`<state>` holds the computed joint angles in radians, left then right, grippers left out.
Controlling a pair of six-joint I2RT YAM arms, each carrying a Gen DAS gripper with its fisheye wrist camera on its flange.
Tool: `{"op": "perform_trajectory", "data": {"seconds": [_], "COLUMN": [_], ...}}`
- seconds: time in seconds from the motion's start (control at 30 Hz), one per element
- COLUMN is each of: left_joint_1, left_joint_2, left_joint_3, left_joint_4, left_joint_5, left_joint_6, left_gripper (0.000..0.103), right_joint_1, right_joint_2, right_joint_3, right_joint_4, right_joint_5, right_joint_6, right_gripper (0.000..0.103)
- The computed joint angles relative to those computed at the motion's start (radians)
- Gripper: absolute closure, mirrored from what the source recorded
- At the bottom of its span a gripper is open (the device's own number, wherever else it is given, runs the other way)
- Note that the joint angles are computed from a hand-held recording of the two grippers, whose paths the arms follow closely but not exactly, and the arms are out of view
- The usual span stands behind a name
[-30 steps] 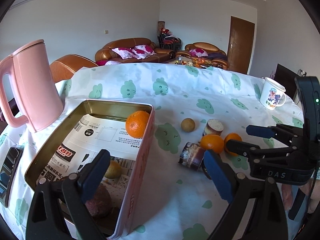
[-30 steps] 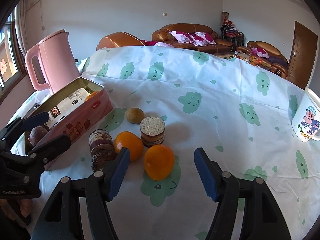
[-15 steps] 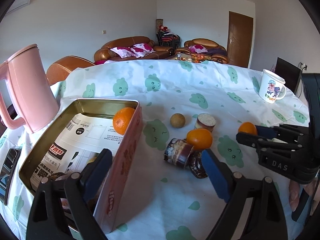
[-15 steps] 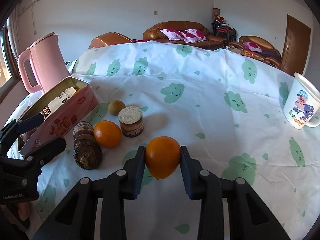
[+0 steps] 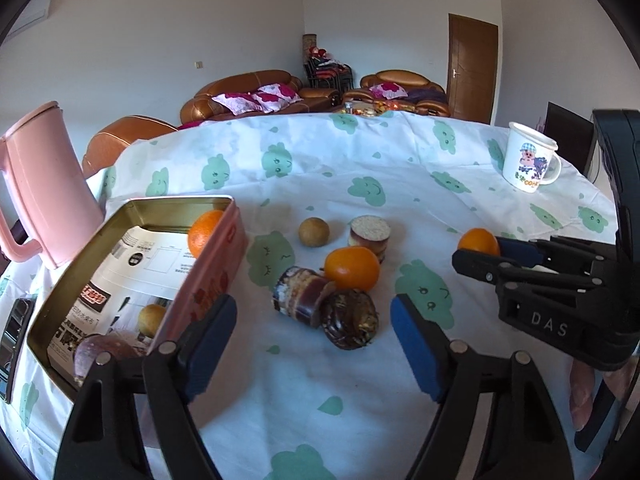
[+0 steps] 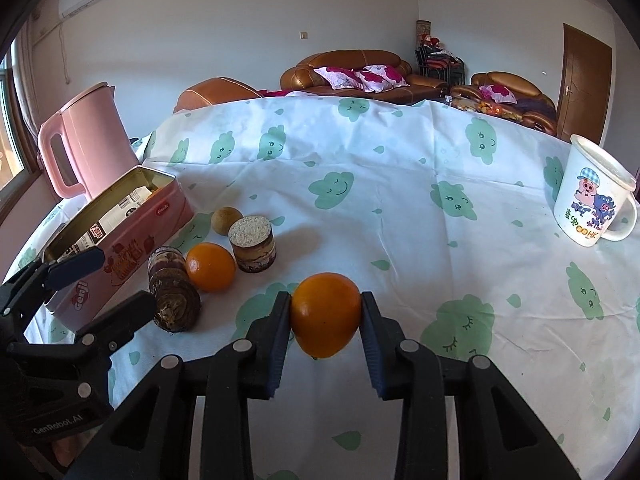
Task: Organize fruits
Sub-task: 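Grasp the dark brown round fruit beside the jar with the left gripper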
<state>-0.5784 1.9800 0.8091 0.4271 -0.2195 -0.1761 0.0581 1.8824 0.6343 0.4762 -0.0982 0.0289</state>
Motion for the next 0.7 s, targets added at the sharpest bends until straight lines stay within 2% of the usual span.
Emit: {"op": "perform_trajectory", "data": {"seconds": [0.03,0.07,0.13,0.4,0.43,0.5,0.7], "left_joint_1": [0.004,0.006,0.014,0.044,0.045,0.04,0.041], "left_joint_2": [0.011,0.021,0.037,0.092,0.095,0.103,0.084], "left_joint_3": [0.021,0.04,0.065,0.146,0.154,0.164,0.133], "left_joint_4": [-0.032,-0.059,-0.091,-0.162,-0.165,-0.17,-0.131], "left_joint_5": [0.026,0.042,0.08,0.171,0.172,0.176,0.177], "left_joint_6": [-0.006,-0.007,-0.014,-0.039,-0.035,-0.029,-0.024], "left_gripper": [0.033,0.047,0.058,0.055,0.057,0.07,0.07], "right_joint_1": [0.0,-0.001,0.002,-0.001,-0.001,-0.002,-0.003], "right_joint_2": [0.001,0.0,-0.002,0.012,0.012,0.012,0.012], "right_joint_3": [0.0,0.0,-0.002,0.021,0.022,0.021,0.016], "right_joint_4": [0.001,0.0,0.0,-0.026,-0.026,-0.024,-0.017], "right_joint_5": [0.001,0.002,0.008,0.009,0.009,0.011,0.011], "right_joint_6": [0.002,0.001,0.0,-0.003,-0.003,-0.002,-0.002], "right_gripper": [0.068,0.068,0.068,0.067,0.067,0.067,0.067]}}
